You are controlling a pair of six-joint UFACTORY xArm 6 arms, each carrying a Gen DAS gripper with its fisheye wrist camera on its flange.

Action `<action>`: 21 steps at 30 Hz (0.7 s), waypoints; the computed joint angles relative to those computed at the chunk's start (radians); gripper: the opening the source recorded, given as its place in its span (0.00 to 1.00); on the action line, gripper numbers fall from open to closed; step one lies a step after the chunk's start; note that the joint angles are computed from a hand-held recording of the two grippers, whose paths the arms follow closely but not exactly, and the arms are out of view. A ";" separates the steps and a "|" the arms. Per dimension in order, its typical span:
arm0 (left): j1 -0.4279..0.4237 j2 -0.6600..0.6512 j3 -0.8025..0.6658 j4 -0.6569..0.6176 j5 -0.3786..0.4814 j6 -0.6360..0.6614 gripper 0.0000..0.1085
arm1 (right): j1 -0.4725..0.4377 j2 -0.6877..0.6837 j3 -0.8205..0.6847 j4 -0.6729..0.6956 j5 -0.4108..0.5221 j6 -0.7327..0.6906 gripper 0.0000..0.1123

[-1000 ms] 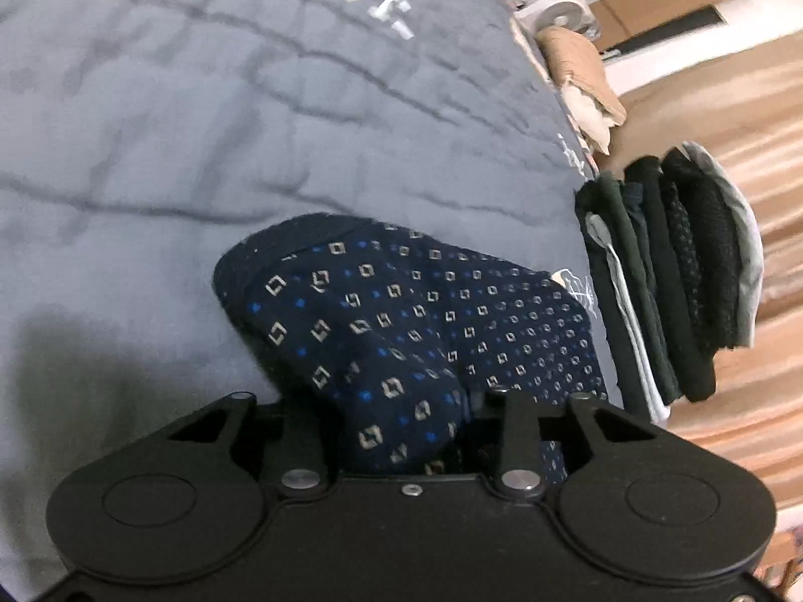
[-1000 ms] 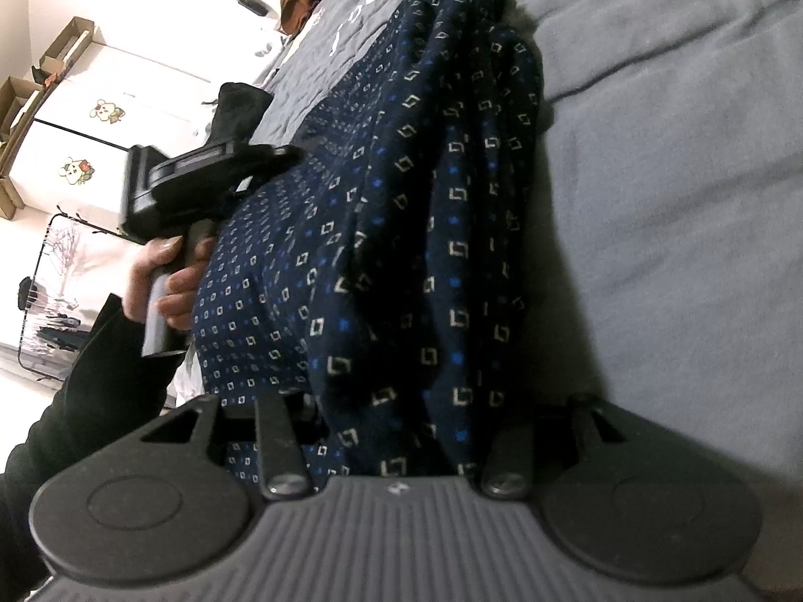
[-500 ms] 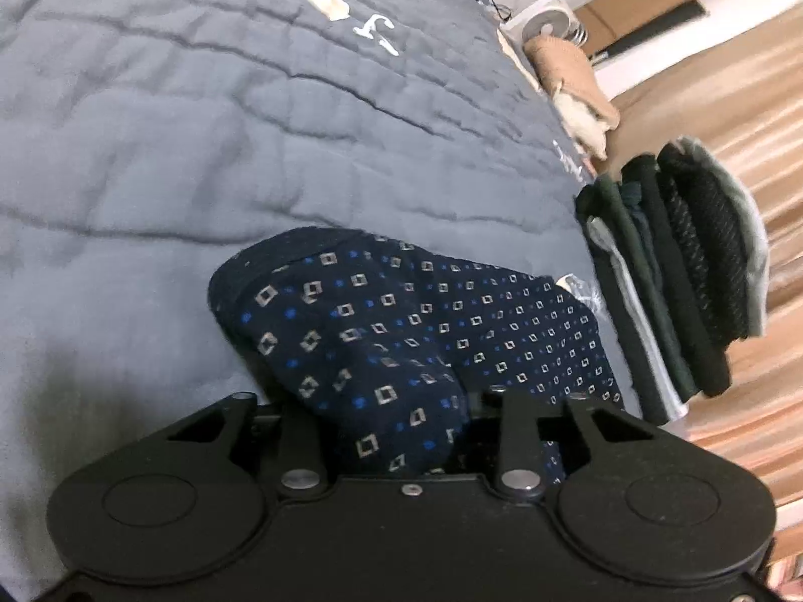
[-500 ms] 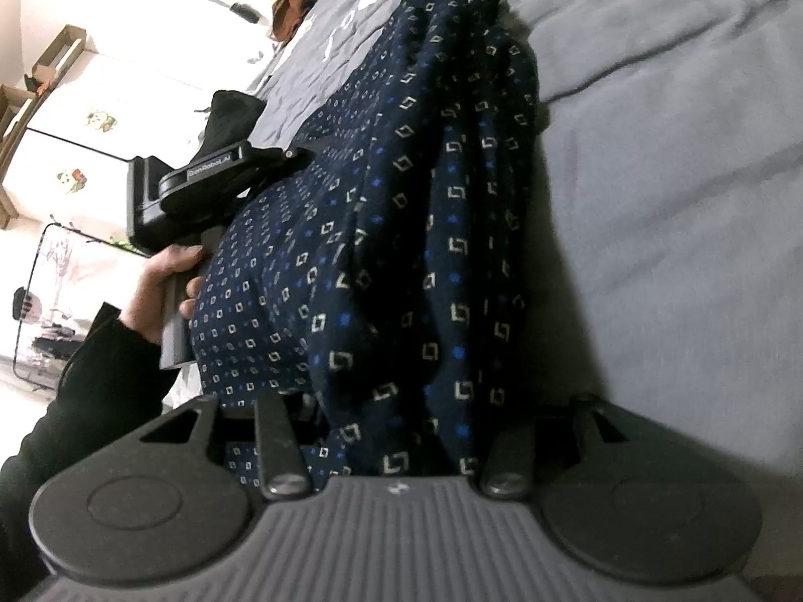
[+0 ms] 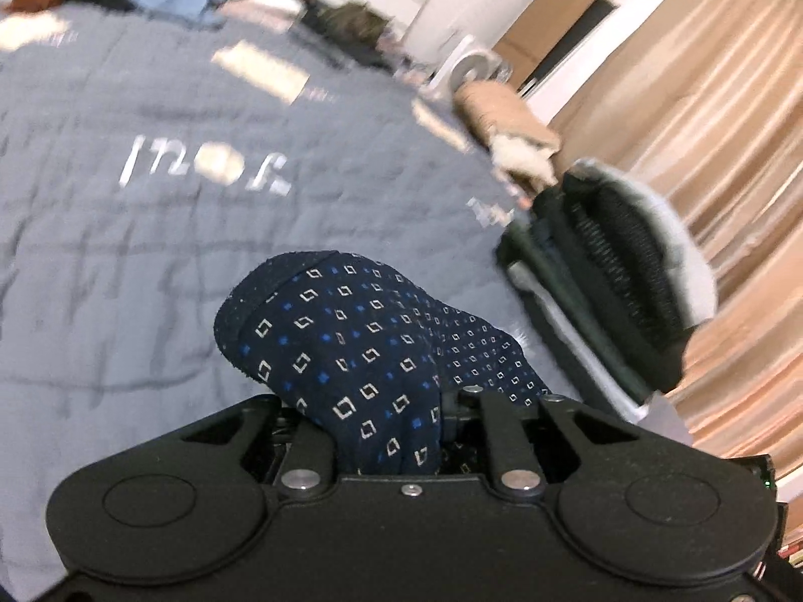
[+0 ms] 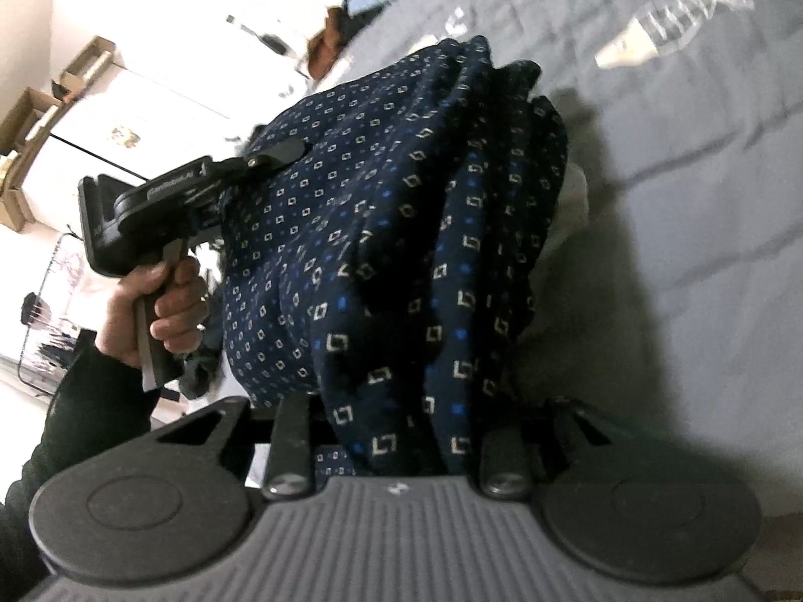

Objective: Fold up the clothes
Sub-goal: 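Lift the folded navy shirt with both grippers and carry it toward the clothes stack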

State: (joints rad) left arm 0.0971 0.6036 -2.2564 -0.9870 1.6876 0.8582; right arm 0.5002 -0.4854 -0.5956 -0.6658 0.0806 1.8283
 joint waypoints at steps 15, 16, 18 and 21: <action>-0.085 -0.222 0.095 -0.175 -0.039 0.030 0.14 | 0.051 -0.341 -0.070 0.120 0.404 -0.256 0.24; -0.100 -0.229 0.093 -0.187 -0.044 0.027 0.14 | 0.051 -0.363 -0.085 0.138 0.443 -0.282 0.24; -0.135 -0.241 0.087 -0.207 -0.060 0.015 0.14 | 0.051 -0.405 -0.115 0.164 0.521 -0.333 0.24; -0.196 -0.248 0.067 -0.228 -0.091 -0.011 0.14 | 0.031 -0.465 -0.162 0.208 0.630 -0.423 0.24</action>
